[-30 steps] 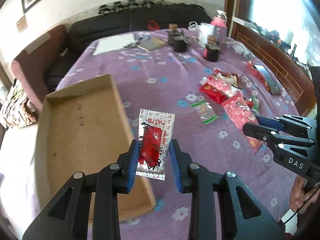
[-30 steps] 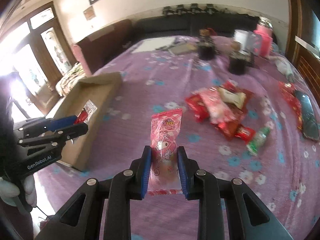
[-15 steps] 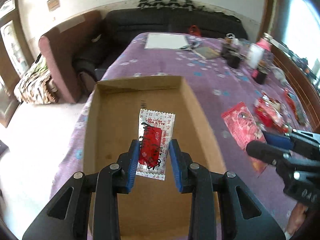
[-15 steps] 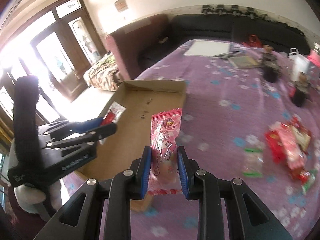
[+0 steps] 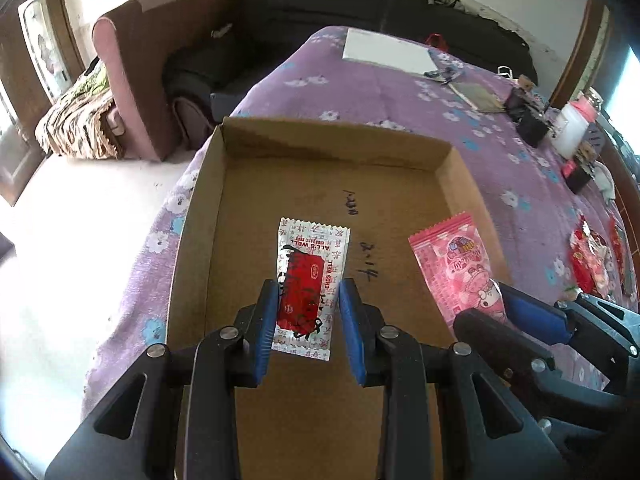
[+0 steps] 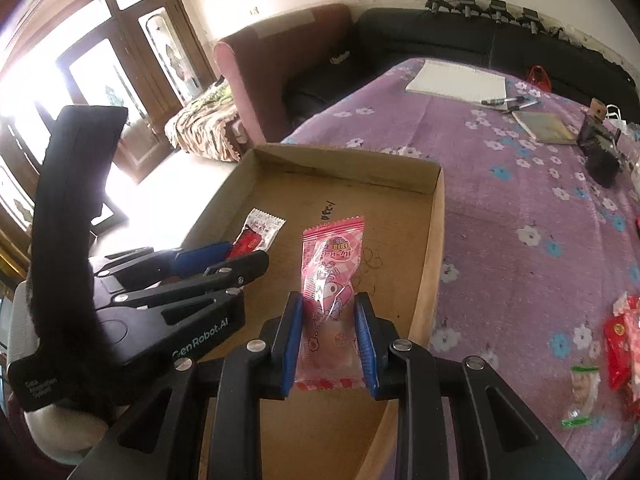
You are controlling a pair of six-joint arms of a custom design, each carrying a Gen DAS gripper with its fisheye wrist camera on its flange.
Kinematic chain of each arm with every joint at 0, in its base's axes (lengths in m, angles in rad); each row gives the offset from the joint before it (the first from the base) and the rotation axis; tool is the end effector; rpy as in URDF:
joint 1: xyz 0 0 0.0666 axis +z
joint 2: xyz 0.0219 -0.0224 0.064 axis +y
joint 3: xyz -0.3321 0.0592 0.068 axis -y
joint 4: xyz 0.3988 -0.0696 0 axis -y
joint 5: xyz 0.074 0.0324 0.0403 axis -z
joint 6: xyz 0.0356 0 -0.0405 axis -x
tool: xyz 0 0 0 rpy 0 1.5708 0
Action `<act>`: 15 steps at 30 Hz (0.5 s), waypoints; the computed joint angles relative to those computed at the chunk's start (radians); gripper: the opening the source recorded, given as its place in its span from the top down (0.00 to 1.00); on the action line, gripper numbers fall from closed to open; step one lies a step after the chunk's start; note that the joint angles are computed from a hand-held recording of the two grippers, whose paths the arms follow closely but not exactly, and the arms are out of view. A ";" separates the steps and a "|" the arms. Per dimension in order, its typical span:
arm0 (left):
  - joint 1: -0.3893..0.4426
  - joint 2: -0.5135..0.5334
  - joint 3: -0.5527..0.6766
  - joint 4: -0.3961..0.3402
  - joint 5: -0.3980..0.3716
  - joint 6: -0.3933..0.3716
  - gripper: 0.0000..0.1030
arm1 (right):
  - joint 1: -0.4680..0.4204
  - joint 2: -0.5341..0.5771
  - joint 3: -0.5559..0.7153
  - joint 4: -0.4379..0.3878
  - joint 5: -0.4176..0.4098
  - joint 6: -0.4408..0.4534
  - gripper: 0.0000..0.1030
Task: Organize snacks
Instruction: 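Carry both snacks over the cardboard tray and open both tools to drop them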
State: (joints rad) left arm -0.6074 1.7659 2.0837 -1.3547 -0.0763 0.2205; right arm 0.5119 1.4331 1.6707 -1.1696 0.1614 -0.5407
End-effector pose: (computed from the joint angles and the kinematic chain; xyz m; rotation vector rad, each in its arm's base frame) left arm 0.4836 -0.3333 0.4735 0.4761 2.5725 -0.1963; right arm 0.4356 0.2377 0.4750 0.1029 2.4995 0.2406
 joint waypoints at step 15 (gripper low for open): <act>0.033 0.011 -0.002 0.003 0.025 0.021 0.69 | -0.018 0.044 0.015 0.033 -0.007 -0.012 0.63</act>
